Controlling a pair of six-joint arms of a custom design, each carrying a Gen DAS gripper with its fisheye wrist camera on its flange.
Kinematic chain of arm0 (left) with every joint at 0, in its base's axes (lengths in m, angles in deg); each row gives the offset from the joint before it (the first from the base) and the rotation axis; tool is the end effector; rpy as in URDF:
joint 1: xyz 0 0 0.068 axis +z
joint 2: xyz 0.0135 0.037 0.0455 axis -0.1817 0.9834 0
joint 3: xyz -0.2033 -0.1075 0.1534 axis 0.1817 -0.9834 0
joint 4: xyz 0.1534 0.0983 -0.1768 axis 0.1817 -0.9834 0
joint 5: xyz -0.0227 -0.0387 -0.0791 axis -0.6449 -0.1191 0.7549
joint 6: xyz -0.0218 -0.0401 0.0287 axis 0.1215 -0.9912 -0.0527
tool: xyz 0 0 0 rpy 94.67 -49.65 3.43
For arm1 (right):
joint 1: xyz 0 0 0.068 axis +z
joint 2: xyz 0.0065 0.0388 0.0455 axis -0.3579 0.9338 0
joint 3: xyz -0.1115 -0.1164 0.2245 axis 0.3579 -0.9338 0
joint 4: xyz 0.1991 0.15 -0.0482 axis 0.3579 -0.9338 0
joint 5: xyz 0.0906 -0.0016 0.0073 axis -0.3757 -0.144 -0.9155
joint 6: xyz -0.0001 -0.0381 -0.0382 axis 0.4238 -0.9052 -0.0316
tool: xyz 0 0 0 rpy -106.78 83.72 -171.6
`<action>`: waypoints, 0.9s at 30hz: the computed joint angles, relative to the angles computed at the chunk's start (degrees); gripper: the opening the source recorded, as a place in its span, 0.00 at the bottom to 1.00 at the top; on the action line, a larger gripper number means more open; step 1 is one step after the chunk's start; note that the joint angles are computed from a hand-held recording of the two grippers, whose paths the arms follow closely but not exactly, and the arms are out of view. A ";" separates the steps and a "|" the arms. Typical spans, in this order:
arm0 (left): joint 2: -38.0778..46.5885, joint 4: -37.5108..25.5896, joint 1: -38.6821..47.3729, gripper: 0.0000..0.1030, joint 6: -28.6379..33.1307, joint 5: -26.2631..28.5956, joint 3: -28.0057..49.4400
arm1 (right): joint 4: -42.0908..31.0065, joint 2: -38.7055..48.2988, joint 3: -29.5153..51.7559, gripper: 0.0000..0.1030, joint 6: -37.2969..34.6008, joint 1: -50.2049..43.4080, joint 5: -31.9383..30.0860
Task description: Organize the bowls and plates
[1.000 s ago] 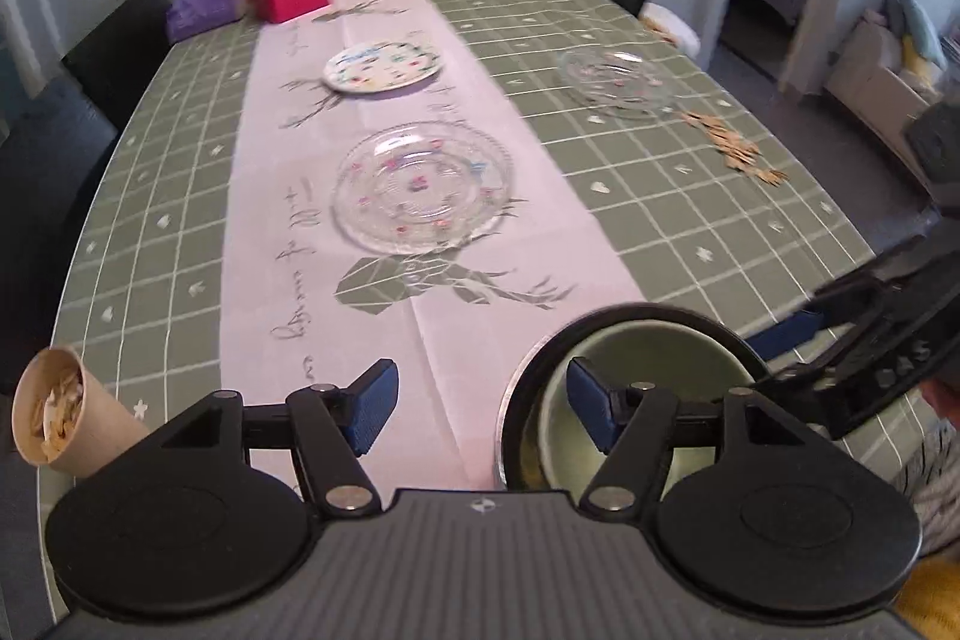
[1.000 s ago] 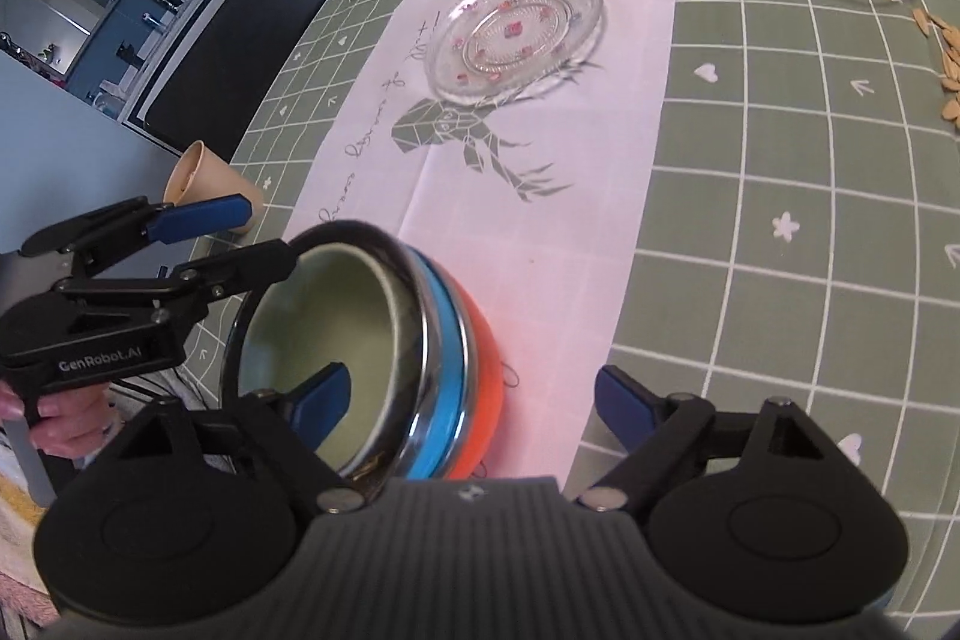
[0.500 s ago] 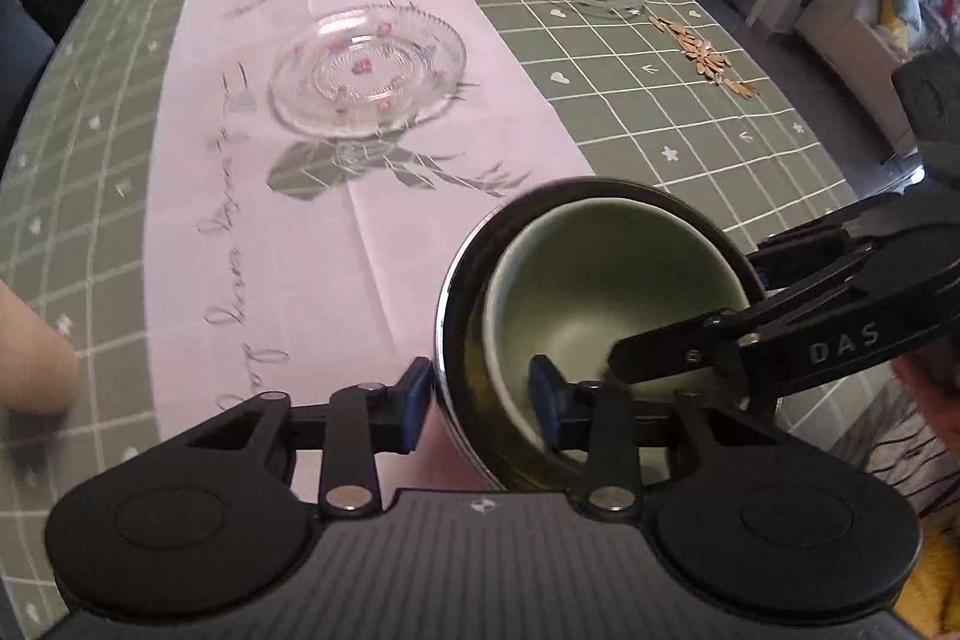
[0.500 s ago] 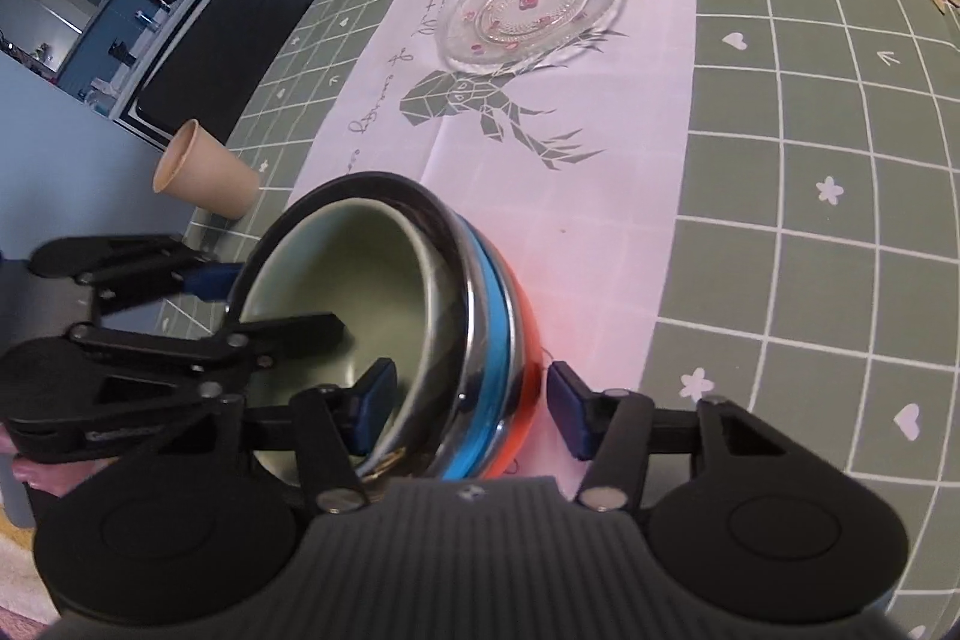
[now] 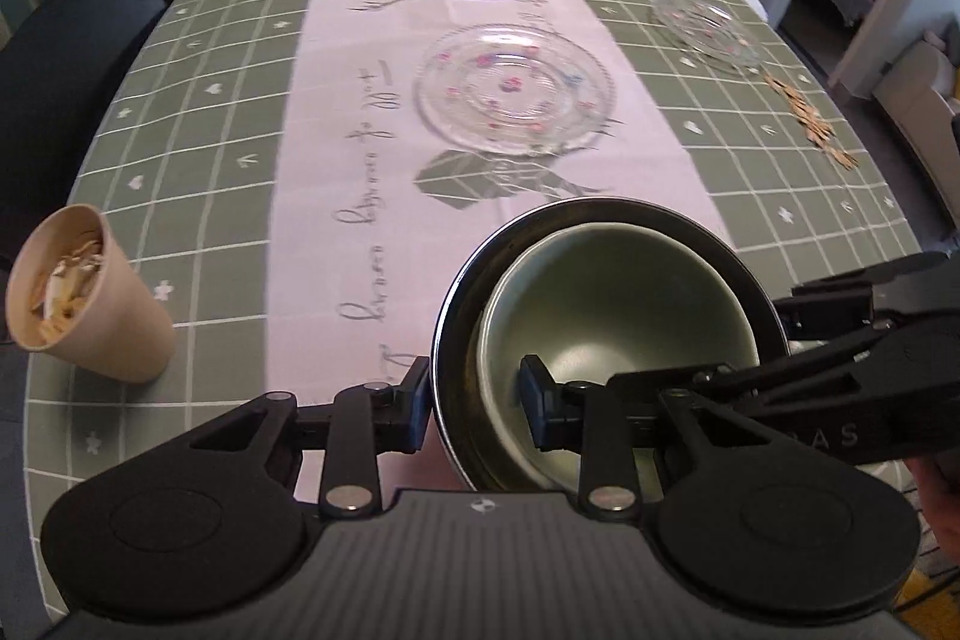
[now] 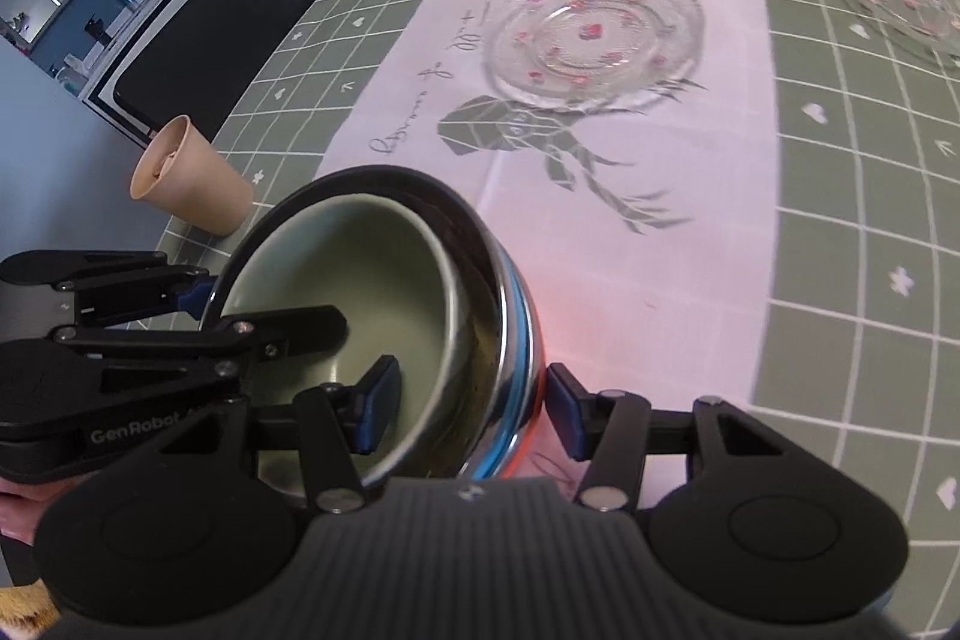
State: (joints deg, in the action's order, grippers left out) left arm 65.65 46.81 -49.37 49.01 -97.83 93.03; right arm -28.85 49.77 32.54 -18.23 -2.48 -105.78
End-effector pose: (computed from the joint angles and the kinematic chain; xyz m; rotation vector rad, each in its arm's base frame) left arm 0.2746 -0.2117 0.1988 0.0924 2.6576 -0.1092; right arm 0.3269 0.1224 0.1520 -0.5508 2.7411 0.5710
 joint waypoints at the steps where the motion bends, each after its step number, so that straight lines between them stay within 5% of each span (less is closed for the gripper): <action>1: -0.45 0.16 0.43 0.34 0.04 -0.28 -0.59 | 0.37 0.26 0.18 0.51 0.53 0.94 0.26; 16: -5.86 3.19 2.91 0.33 0.14 -0.98 -7.34 | -0.21 3.26 4.14 0.54 4.92 6.27 2.26; 21: -9.88 5.77 0.66 0.56 0.31 -9.08 -9.00 | -0.65 2.54 5.18 0.73 5.53 4.53 0.81; 23: -12.34 8.50 0.95 0.75 -0.21 -10.35 -10.43 | -1.40 1.97 6.20 0.80 5.20 3.10 -1.15; 27: -14.25 13.69 2.92 0.82 1.40 -9.28 -10.60 | -2.82 0.00 9.50 0.85 2.73 1.11 -3.14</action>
State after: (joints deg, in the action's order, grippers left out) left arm 51.39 60.51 -46.45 50.41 -107.12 82.43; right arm -31.67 49.77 42.04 -15.50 -1.37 -108.91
